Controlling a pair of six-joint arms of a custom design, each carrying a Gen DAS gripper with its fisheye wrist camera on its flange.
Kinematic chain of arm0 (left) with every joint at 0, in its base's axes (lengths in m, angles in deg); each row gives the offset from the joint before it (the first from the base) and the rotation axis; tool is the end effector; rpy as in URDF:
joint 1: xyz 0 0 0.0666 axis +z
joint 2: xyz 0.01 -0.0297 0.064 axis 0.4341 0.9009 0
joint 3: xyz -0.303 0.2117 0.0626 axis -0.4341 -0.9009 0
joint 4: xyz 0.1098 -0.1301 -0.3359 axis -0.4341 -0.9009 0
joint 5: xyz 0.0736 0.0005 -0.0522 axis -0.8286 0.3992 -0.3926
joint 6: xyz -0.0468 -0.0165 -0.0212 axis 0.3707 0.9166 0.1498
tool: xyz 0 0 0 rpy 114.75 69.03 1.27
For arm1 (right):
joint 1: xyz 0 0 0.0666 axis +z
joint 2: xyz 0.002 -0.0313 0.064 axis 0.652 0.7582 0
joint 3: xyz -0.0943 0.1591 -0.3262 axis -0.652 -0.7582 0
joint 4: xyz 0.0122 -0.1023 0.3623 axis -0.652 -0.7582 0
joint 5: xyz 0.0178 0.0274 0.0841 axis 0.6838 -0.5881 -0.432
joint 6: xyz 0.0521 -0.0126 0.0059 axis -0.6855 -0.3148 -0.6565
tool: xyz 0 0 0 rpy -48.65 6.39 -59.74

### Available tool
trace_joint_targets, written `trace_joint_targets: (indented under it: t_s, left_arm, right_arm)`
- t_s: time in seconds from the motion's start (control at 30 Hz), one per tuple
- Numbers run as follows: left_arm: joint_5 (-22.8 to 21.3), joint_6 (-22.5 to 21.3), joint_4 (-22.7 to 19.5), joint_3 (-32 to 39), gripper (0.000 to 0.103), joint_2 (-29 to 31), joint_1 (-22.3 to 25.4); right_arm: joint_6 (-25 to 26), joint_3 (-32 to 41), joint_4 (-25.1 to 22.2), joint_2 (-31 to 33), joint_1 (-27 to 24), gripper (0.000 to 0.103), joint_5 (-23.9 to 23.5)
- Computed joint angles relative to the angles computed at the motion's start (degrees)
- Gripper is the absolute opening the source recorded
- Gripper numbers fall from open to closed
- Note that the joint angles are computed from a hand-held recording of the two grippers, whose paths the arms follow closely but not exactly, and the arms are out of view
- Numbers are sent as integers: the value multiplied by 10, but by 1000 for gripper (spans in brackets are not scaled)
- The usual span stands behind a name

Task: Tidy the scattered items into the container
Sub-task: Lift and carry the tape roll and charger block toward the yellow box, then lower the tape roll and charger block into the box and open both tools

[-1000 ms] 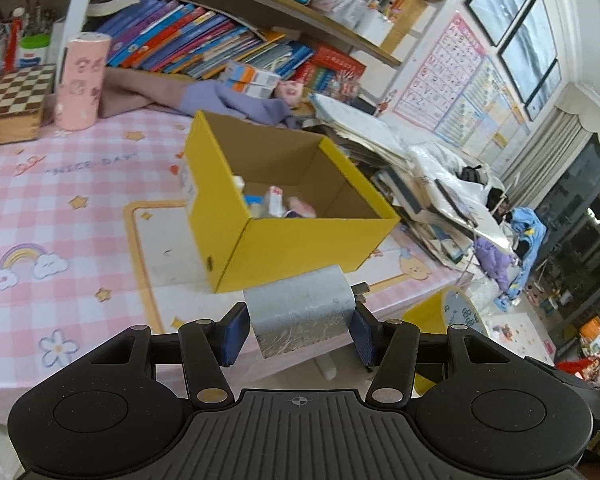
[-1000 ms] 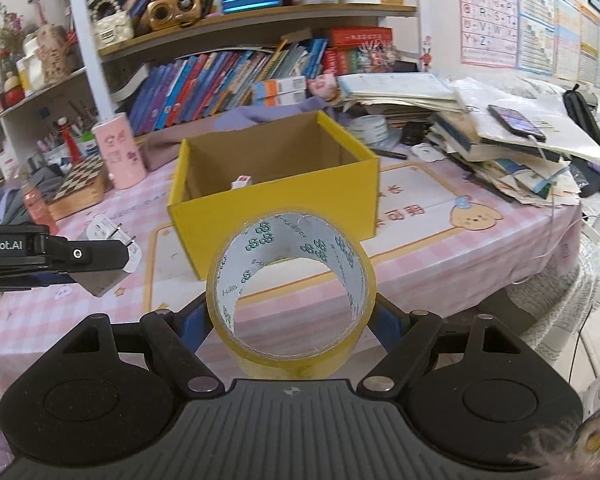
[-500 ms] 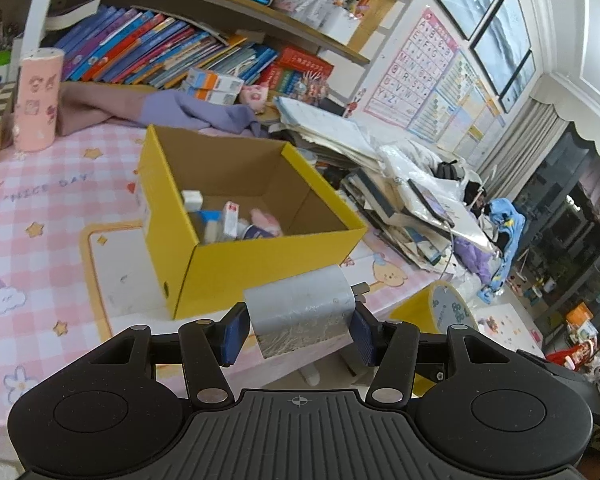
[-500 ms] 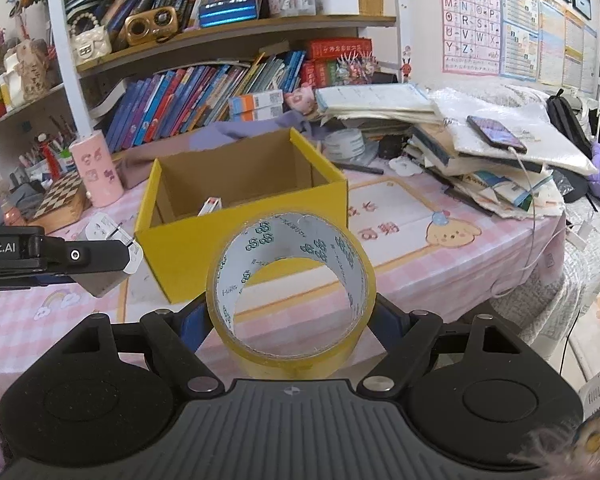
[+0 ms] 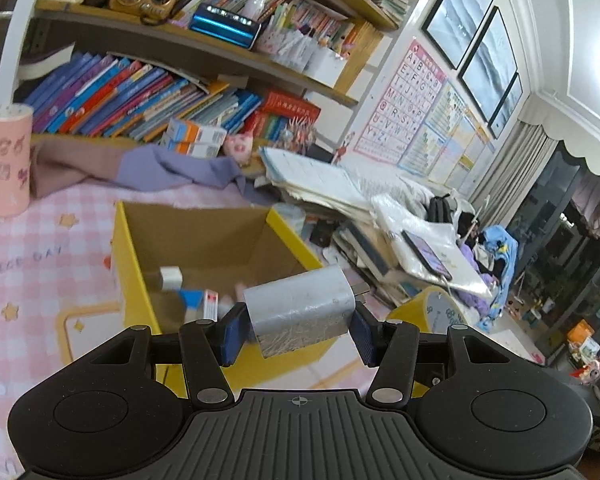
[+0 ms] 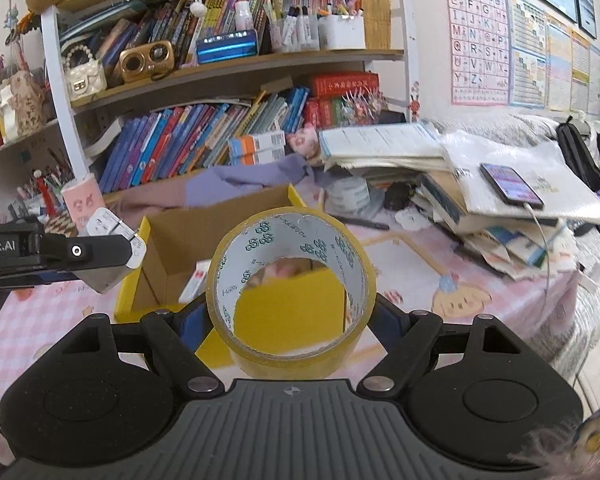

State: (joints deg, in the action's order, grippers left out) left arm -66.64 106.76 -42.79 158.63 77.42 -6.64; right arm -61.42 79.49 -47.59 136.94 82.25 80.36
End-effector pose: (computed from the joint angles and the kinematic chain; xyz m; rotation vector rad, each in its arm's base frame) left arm 0.3791 -0.2510 0.5506 0.3700 2.1246 -0.8104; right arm 0.2773 0.2164 0.5527 0.2017 2.1078 0.0445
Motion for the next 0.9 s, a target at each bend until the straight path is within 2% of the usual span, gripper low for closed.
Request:
trace_joint_targets:
  t_s: [0.17,0.4,0.6,0.9]
  left_arm:
    - [-20,-5,-6,38,53,43,-1]
    - [-60,-11,-35,97,53,103,1]
    - [-92,-31,-101,183,53,179,5]
    - [-142,-49,-180,279,53,262,7]
  right_arm:
    - [63,12,53,21,-53,79,-58]
    - [138,38,98,74,-115,79,-152]
    - [225,70,115,140,-147,79,-221]
    - [286,109,98,213,-175,79,-300]
